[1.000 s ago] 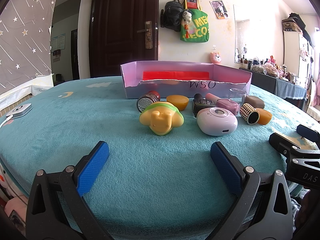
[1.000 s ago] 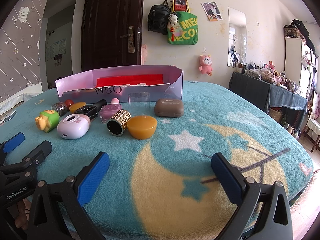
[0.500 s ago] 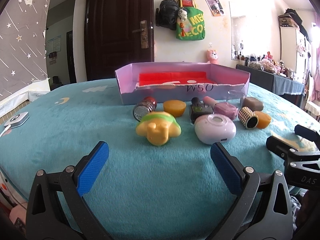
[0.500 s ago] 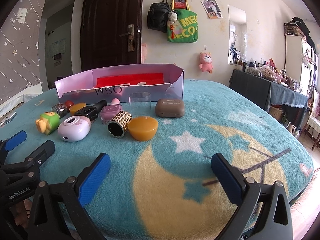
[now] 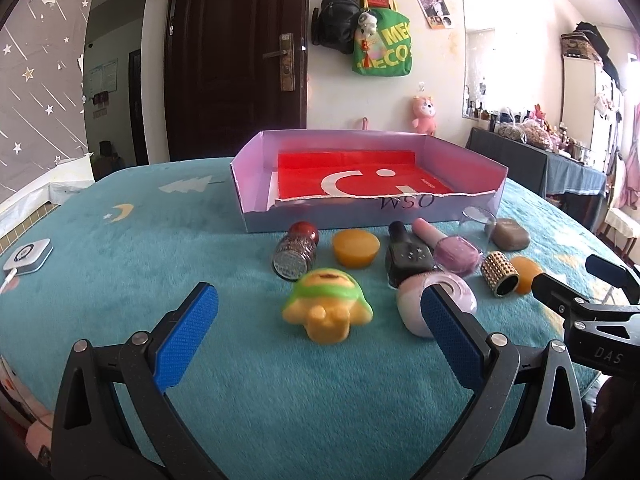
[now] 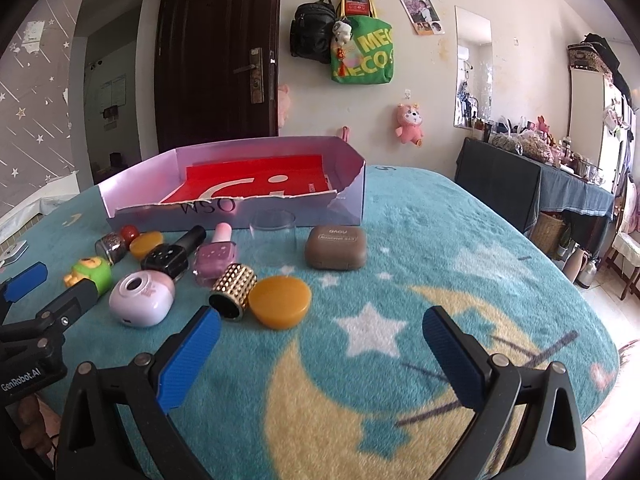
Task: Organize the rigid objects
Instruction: 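Move the left tool to the yellow-green duck toy while the right tool approaches the orange sponge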
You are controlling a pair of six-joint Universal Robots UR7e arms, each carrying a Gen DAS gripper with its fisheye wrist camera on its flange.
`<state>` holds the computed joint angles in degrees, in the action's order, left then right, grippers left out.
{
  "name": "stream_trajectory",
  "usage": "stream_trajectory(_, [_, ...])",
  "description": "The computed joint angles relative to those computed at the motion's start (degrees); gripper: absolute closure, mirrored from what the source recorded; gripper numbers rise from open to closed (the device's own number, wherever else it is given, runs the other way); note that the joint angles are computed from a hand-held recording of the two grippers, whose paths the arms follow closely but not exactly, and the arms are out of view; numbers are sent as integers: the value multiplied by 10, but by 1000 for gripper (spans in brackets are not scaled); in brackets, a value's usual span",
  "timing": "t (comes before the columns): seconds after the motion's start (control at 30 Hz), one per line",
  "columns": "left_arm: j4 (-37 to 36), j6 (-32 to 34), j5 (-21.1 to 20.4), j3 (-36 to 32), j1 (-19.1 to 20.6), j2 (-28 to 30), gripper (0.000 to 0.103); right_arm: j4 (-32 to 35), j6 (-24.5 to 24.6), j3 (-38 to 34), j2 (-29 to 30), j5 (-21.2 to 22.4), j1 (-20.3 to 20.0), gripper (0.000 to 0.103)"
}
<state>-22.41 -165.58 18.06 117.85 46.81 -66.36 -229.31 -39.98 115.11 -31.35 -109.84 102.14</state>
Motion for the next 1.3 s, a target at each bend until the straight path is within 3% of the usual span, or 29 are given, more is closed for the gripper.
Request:
stream_trajectory(0.3, [176,-133,-5,-68,17,33,0,95,24,-25,-20,-48,5,0])
stream_trajectory(0.67, [271,-190,30,-106,34,54,3,153,23,-48,-22,-64,10,6])
stream_trajectory(0.8, [304,-216,41,-121,41,65,15,173,24,-53,-22,-63,11,12])
stream_trajectory(1.07, [348,-251,63,-139,53,76,28,214,36,-57,-28,-50,9,27])
stream_trajectory(1.13, [364,-259,78,-144,57,78,39,215,37,-57,-28,-49,9,29])
stream_trajectory(1.2, [371,-262,79,-147,58,82,41,217,39,-55,-30,-45,8,31])
stream_trajectory(1.3, [362,-253,91,-144,58,75,55,216,38,-53,-31,-37,6,36])
